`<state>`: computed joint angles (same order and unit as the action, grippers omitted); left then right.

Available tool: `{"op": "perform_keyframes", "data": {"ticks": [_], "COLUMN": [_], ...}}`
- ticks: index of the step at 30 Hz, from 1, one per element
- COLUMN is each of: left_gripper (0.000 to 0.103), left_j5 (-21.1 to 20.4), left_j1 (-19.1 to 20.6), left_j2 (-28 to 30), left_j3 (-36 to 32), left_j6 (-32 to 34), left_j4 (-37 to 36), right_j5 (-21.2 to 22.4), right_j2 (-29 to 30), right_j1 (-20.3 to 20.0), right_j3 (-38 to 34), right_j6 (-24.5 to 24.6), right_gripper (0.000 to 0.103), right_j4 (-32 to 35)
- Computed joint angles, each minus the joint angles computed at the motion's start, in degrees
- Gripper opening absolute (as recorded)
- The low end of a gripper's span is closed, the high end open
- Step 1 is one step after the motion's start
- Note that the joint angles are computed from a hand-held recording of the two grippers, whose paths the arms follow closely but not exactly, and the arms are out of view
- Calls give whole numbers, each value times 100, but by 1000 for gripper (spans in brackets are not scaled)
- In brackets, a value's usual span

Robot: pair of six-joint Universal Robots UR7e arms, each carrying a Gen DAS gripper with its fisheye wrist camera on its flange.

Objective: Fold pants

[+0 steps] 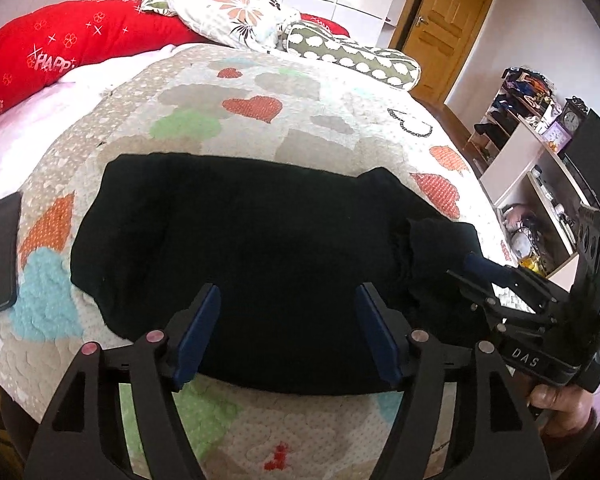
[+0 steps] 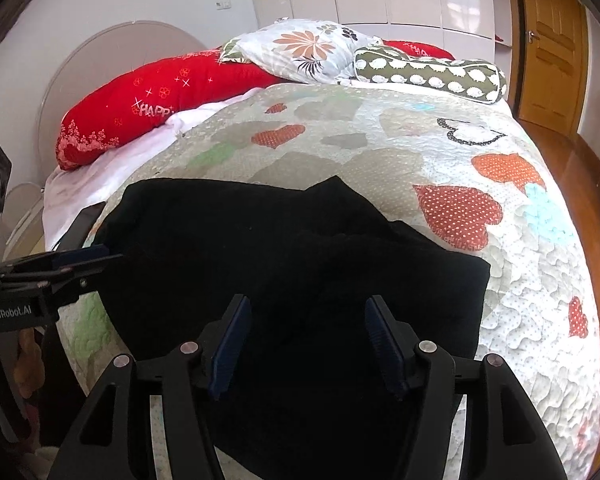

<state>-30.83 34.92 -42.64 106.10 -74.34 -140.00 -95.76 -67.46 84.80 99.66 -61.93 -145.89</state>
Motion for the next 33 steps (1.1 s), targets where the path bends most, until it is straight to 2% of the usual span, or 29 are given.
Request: {"op": "perform_keyframes", "data": {"ticks": [5,8,11,15,22,27,33], "left_gripper": [72,79,82,83,83,83,83], "left_j5": [-26,35,136,175,290,465,368], "left_j1": [-80,-174,-268,-328,-431,-521,-442], "left_j2": [-29,-81,-146,-215,-292,-403,-434], "left_j3": [4,58,124,155,153,185,220], "left_j6": [-269,-284,-391,-560,-580,-820,-1091], "left_j4": [299,313,368,528,605,857,945], "right_j5": [52,14,-68,114,152,164,185], "right_j2": [-45,-23,-8,-128,-256,-328,-266], "right_j1": [4,17,60,110,213,287,259], "right_j3": [32,34,34,103,153,210,178], "right_j6": [-43,-37,16,-14,70,-92,-67], "right_gripper": [67,67,67,70,71,73,75], "right_j4": [36,49,76,113,101,114,183]}}
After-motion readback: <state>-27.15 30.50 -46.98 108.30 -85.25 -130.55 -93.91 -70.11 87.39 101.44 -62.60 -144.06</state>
